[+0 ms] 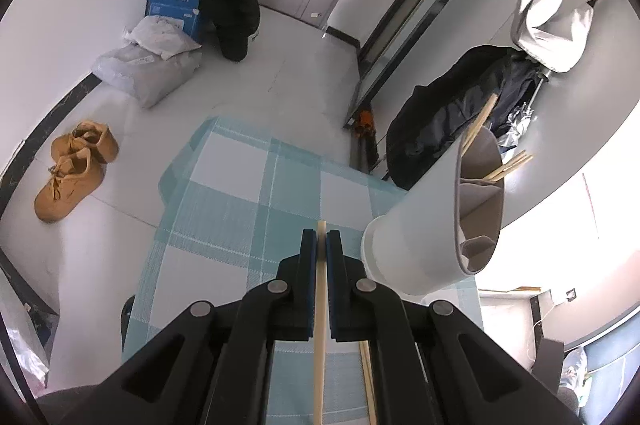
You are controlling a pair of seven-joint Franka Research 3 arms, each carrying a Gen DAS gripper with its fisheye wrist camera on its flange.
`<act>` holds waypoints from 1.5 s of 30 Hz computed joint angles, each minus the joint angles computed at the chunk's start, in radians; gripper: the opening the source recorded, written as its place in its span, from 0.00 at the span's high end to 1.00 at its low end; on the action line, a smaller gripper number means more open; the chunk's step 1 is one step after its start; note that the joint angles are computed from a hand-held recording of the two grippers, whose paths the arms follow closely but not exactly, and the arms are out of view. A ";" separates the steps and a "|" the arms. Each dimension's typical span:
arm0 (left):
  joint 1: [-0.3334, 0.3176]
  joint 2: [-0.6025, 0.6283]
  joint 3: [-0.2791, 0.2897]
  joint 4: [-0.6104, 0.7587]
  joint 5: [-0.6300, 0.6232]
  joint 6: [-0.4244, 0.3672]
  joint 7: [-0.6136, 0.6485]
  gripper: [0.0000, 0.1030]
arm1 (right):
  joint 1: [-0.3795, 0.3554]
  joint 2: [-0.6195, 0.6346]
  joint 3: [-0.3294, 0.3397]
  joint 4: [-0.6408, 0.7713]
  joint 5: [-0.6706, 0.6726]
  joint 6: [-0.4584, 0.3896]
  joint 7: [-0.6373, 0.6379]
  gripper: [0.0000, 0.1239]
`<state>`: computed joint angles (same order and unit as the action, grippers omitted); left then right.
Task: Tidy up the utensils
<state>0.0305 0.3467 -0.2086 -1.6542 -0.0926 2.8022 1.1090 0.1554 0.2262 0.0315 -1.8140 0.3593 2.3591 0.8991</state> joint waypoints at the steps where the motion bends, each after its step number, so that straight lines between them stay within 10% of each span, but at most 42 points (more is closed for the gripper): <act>1: 0.000 0.001 -0.002 0.002 0.002 0.003 0.007 1.00 | 0.004 0.014 -0.003 0.019 -0.012 -0.002 0.014 0.89; 12: 0.019 -0.009 -0.024 -0.012 -0.050 0.028 0.061 1.00 | 0.049 0.203 -0.017 0.297 -0.131 -0.072 0.214 0.79; 20: -0.004 -0.013 -0.016 -0.003 -0.013 0.017 0.070 1.00 | 0.040 0.182 -0.001 0.258 -0.113 -0.010 0.277 0.95; 31: -0.087 -0.049 0.024 0.019 0.122 -0.068 0.017 0.99 | -0.107 -0.015 0.075 0.060 0.448 0.205 -0.070 0.95; 45: -0.164 -0.059 0.049 0.104 0.299 -0.173 -0.072 1.00 | -0.078 -0.102 0.033 -0.003 0.879 0.289 -0.375 0.95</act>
<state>-0.1330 0.2873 -0.1597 -1.5499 0.2060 2.6288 1.0369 0.0775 0.1240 0.0649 -1.8175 1.2384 2.6481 0.5240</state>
